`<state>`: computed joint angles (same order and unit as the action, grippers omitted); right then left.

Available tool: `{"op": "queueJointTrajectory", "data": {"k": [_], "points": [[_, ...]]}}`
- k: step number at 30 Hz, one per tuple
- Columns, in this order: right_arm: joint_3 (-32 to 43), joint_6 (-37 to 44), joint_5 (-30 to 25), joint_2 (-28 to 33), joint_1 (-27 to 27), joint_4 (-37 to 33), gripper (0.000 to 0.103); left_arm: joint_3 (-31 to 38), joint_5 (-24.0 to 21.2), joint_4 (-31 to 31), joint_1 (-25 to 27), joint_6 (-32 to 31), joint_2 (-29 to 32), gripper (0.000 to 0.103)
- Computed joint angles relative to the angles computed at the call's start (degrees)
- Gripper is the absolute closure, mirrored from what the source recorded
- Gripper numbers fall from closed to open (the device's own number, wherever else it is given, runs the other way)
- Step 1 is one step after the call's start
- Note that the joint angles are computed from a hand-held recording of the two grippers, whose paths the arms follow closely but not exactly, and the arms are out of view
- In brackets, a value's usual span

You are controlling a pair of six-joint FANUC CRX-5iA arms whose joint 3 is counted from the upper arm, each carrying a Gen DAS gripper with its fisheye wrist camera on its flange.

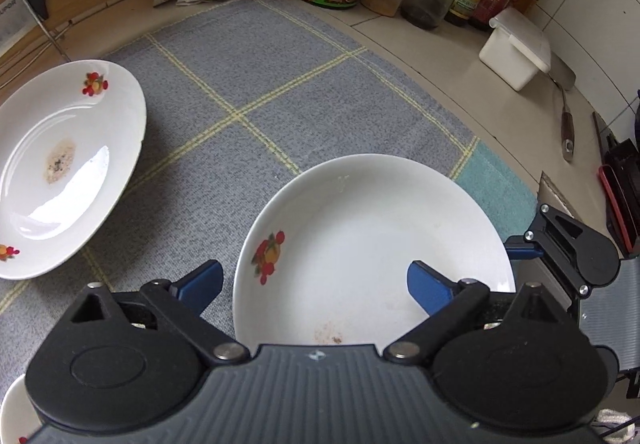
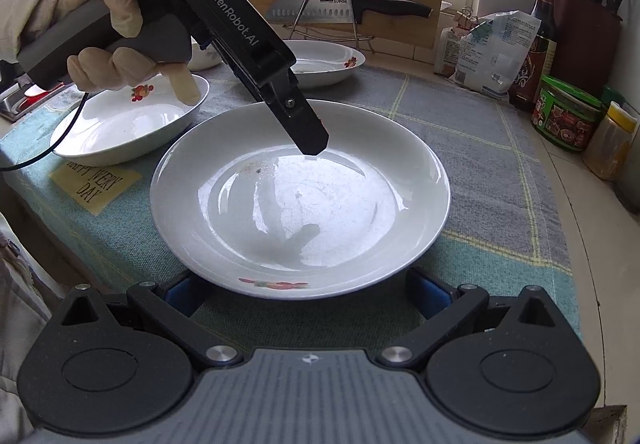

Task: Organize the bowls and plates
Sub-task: 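Lift the plate with the left tool and carry it toward the sauce jars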

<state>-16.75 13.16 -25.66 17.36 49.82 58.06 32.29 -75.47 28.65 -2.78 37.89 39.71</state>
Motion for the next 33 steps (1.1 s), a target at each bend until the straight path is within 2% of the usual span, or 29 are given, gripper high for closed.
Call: {"op": "queueJointTrajectory", "data": {"k": [3, 12, 27, 33], "points": [[-0.20, -0.25, 0.39, -0.04, -0.18, 0.52, 0.000, 3.72, -3.65, -0.69, -0.29, -0.78, 2.24, 0.011], [0.41, 2.51, 0.64, 0.04, -0.17, -1.71, 0.000, 12.01, -10.60, -1.81, -0.91, -2.45, 7.09, 0.013], [2.47, 7.41, -0.34, 0.62, 0.30, -6.56, 0.000, 18.42, -15.62, -1.71, -1.05, -2.06, 10.92, 0.013], [3.44, 9.39, -0.63, 0.99, 0.39, -8.50, 0.000, 19.29, -16.23, -1.56, -1.04, -2.11, 11.52, 0.013]]}}
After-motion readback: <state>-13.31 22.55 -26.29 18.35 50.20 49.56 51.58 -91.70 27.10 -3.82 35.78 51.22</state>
